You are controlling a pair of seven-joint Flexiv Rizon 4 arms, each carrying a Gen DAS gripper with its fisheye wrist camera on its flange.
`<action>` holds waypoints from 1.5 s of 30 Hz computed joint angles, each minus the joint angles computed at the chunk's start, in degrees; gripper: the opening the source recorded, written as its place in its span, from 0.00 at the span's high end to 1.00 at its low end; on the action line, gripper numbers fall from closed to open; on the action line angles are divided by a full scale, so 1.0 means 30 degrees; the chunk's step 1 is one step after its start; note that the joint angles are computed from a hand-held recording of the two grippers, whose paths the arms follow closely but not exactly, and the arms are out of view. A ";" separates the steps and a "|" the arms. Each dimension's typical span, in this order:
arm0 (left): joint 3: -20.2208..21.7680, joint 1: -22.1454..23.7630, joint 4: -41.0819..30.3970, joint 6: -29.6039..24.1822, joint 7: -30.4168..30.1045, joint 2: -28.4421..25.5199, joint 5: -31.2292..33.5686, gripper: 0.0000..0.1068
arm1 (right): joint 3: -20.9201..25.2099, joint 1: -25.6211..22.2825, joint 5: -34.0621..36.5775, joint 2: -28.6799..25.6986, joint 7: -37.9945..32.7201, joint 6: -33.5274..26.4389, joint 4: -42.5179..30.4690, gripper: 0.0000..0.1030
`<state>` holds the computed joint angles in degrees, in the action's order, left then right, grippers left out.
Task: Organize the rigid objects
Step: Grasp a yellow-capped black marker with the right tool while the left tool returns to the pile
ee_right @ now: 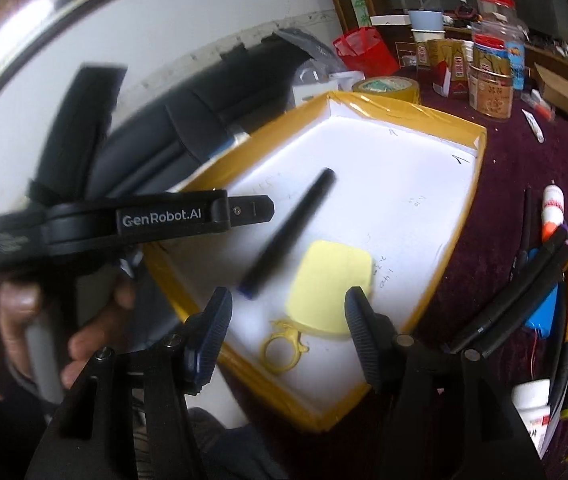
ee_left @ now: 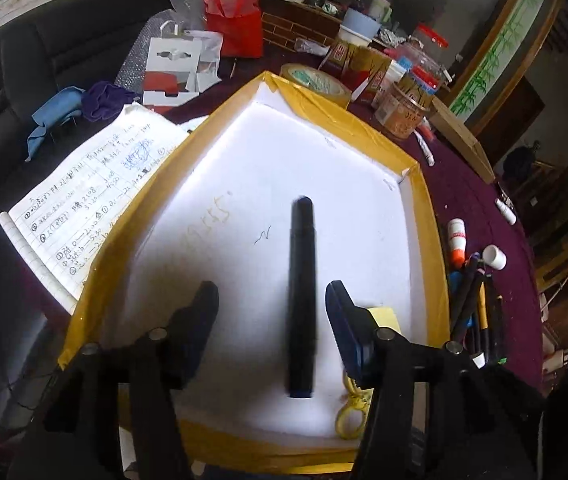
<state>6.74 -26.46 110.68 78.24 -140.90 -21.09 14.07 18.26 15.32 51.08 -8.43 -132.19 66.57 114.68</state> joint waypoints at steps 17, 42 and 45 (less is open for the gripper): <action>-0.1188 -0.2059 -0.4457 -0.2296 -0.2385 -0.0744 0.4577 0.49 | -0.3627 -0.3081 0.6841 0.3096 -0.3383 -0.4515 0.1642 0.48; -0.2225 -0.3650 -0.5476 -0.1231 0.5054 -0.3547 -0.1612 0.49 | -0.4833 -0.4270 0.3868 0.3782 0.0124 -0.2265 0.3773 0.61; -0.2548 -0.3350 -0.5084 -0.0887 0.5503 -0.3528 -0.2166 0.49 | -0.4755 -0.4099 0.3131 0.3399 0.1033 -0.1848 0.3677 0.66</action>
